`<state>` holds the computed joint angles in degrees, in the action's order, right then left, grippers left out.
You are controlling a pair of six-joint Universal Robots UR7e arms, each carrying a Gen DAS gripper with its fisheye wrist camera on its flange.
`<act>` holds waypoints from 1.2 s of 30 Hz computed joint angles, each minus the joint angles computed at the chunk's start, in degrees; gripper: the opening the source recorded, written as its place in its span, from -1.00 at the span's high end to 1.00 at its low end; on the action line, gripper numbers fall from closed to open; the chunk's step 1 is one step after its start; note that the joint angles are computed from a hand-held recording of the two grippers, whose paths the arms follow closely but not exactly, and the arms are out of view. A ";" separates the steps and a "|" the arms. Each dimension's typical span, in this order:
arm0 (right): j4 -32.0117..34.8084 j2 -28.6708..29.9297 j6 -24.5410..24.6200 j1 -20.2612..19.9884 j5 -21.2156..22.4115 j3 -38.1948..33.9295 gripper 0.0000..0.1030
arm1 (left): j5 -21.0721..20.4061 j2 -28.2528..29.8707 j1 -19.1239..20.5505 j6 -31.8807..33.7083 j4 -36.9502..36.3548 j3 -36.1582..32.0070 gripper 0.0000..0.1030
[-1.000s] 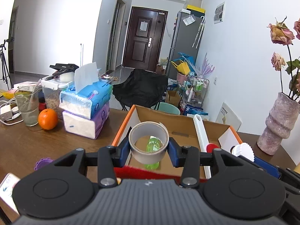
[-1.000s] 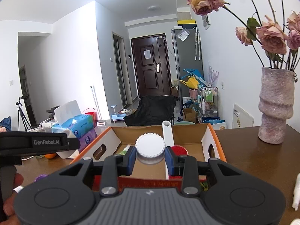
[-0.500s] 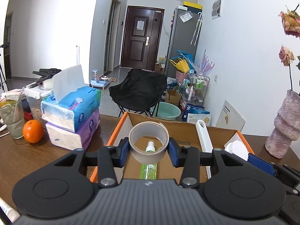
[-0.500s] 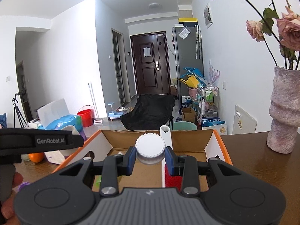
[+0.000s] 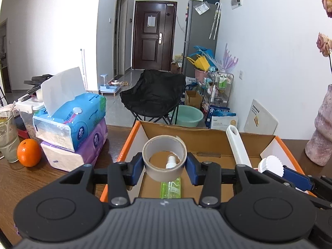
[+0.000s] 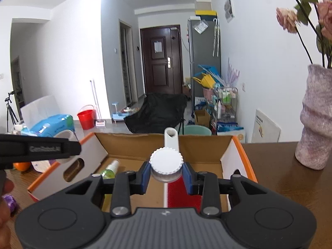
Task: Organize rigid objects
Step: 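Lower and release the tape roll into the box with the left gripper while the right releases the white cap, then withdraw both open grippers up out of the box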
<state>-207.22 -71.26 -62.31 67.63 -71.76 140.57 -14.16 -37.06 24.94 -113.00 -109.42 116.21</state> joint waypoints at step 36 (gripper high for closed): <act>-3.79 -4.04 0.02 -0.75 -1.82 4.17 -1.00 | -1.55 -0.28 -5.84 -21.94 25.56 -3.31 -1.00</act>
<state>-211.01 -75.30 -62.29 66.87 -73.57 144.74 -15.71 -37.34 19.09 -134.94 -83.86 112.90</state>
